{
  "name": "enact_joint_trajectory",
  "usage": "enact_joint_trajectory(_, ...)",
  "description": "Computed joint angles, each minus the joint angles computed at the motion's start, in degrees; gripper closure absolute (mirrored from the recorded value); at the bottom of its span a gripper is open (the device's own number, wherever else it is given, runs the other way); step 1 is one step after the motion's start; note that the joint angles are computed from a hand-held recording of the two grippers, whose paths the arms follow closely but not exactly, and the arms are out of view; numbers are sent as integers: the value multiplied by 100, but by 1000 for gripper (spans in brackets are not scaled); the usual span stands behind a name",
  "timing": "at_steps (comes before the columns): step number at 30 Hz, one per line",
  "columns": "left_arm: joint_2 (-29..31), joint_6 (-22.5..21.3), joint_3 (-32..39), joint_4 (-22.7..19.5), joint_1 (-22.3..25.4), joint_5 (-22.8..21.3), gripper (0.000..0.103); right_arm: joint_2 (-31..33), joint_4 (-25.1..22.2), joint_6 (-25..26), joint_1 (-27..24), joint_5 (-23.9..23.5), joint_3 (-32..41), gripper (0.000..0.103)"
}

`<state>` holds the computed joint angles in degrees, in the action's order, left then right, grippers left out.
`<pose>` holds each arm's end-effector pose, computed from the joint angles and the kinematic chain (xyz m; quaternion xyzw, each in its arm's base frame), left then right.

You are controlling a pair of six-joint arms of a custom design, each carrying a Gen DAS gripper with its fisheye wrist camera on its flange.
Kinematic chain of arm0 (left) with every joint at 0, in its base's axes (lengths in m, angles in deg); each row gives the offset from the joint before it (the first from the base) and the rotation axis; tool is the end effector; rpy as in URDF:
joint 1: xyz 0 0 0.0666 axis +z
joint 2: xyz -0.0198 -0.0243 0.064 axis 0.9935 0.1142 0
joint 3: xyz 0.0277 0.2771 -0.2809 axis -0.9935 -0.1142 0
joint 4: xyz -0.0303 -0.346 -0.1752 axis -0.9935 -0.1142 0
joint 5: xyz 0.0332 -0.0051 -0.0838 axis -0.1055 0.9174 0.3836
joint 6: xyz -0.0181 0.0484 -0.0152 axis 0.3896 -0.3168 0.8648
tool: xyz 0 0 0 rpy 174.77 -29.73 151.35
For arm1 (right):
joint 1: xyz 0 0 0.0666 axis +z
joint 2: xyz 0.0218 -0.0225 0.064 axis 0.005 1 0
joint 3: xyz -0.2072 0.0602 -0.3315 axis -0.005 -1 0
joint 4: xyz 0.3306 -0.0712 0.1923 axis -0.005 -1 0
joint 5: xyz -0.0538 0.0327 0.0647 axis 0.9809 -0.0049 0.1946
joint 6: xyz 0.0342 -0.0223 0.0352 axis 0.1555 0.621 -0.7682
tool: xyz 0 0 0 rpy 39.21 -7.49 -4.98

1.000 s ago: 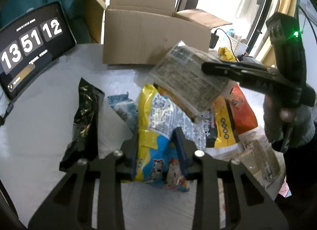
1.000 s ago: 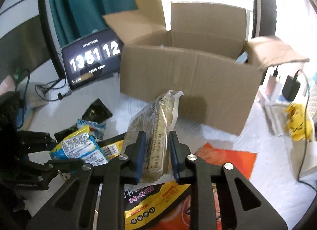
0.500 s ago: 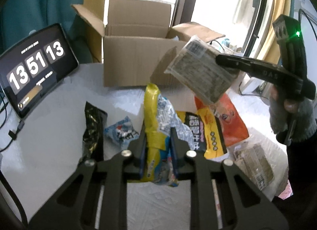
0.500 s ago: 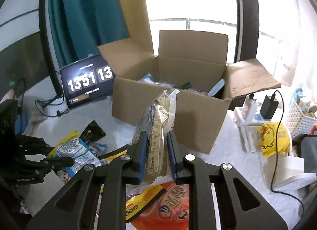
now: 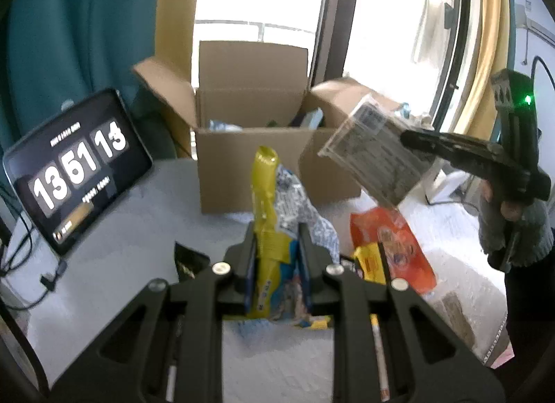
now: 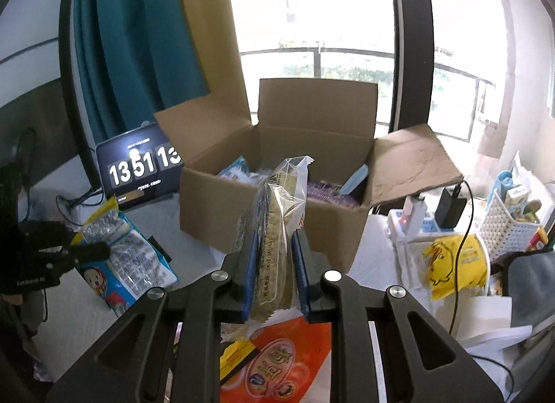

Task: Organize snacks
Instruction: 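Carry the chip bag and pastry pack over the cardboard box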

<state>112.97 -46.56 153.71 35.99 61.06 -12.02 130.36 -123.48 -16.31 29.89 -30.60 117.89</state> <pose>0.3029 -0.1310 0.5161 0.1851 0.8690 -0.1632 0.4288 0.3138 0.1723 0.5573 -0.1164 0.8767 0.1012 0.4556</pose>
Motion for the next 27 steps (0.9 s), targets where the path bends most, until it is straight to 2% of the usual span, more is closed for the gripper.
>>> enact_joint_trajectory(15,441,-307,720,505,186,-84,82,451,256,323,-200,-3,639,81)
enact_joint_trajectory(27,869,-490,1239,1030,334,-152,82,1153,538,526,-384,77,1407,81)
